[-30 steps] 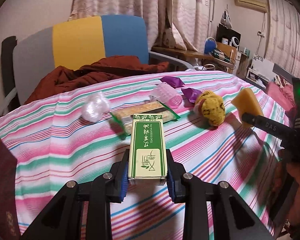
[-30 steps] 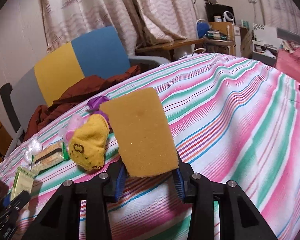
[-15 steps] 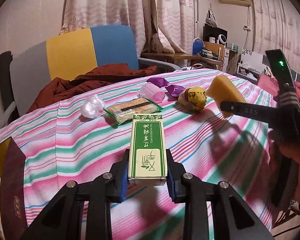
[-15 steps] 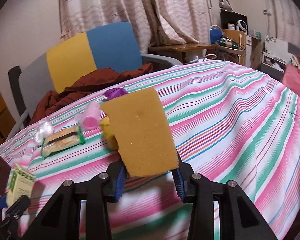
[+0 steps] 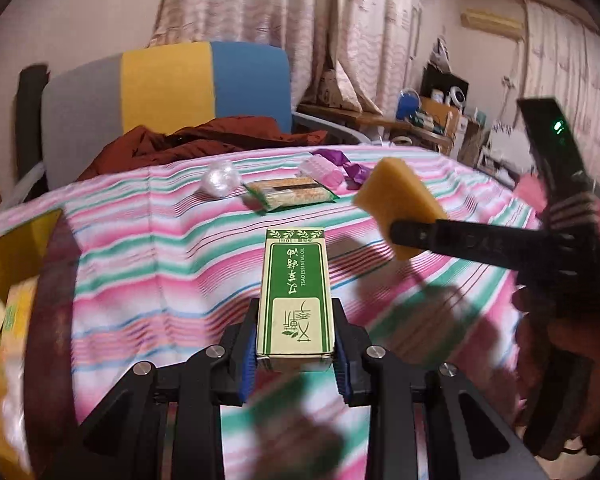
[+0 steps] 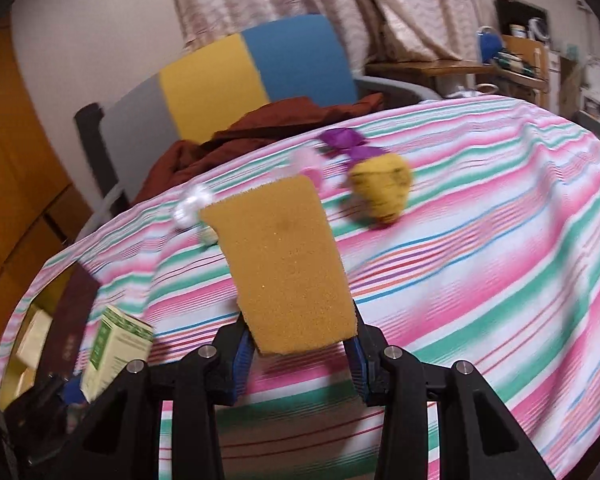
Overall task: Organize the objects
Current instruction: 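Carry the tan sponge and green box over the tray and release both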
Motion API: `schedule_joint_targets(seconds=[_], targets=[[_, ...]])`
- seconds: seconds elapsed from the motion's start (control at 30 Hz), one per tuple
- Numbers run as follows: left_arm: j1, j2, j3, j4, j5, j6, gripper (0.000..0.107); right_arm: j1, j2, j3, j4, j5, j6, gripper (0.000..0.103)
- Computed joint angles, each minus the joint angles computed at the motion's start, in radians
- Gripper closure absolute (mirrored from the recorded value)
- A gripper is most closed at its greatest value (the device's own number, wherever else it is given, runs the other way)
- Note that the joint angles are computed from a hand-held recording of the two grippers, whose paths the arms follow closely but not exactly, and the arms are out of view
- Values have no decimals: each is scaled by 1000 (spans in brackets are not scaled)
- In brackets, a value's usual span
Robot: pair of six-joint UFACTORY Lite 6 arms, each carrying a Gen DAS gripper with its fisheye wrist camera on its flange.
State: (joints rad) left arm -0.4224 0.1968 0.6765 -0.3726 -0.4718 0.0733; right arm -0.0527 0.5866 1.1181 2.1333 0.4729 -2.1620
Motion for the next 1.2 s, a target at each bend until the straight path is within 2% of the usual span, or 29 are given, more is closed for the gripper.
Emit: schedule_joint_targets(seconds=[0.1,0.23,0.37,0.5,0.6,0.7,0.8,0.87,1.03,1.13,1.2], targets=[[27,-147,-122,39,-6,-61,77,52,-48,-44,-11,7,19,62],[59,-357,-250,19,25,-45,77,123,-108,-86,-23,17,47,62],[159,-567,-355,47,104,-46,76,214,-150,-101,-54,14,105,62],[367,-728,-418,438,213,-371,76,316,-184,-100,-75,5,147,62],[532,-803,-445,752,243,-666,76,408,-190,-80,-81,-13,169,62],[719,-809,-450,1066,204,-945,76,501,-149,2,-176,-34,288,62],[968,-747,-426,1380,87,-1170,76,579,-83,120,-285,-94,413,62],[1116,-682,-387,1555,11,-1281,76,623,-22,232,-457,-132,582,62],[1326,-528,-308,1629,-76,-1267,77,710,183,555,-980,-192,1065,62],[1382,-422,-246,1635,-86,-1246,77,729,374,839,-1294,-153,1351,61],[1423,-356,-212,1646,-102,-1233,77,730,496,1048,-1504,-73,1559,60]])
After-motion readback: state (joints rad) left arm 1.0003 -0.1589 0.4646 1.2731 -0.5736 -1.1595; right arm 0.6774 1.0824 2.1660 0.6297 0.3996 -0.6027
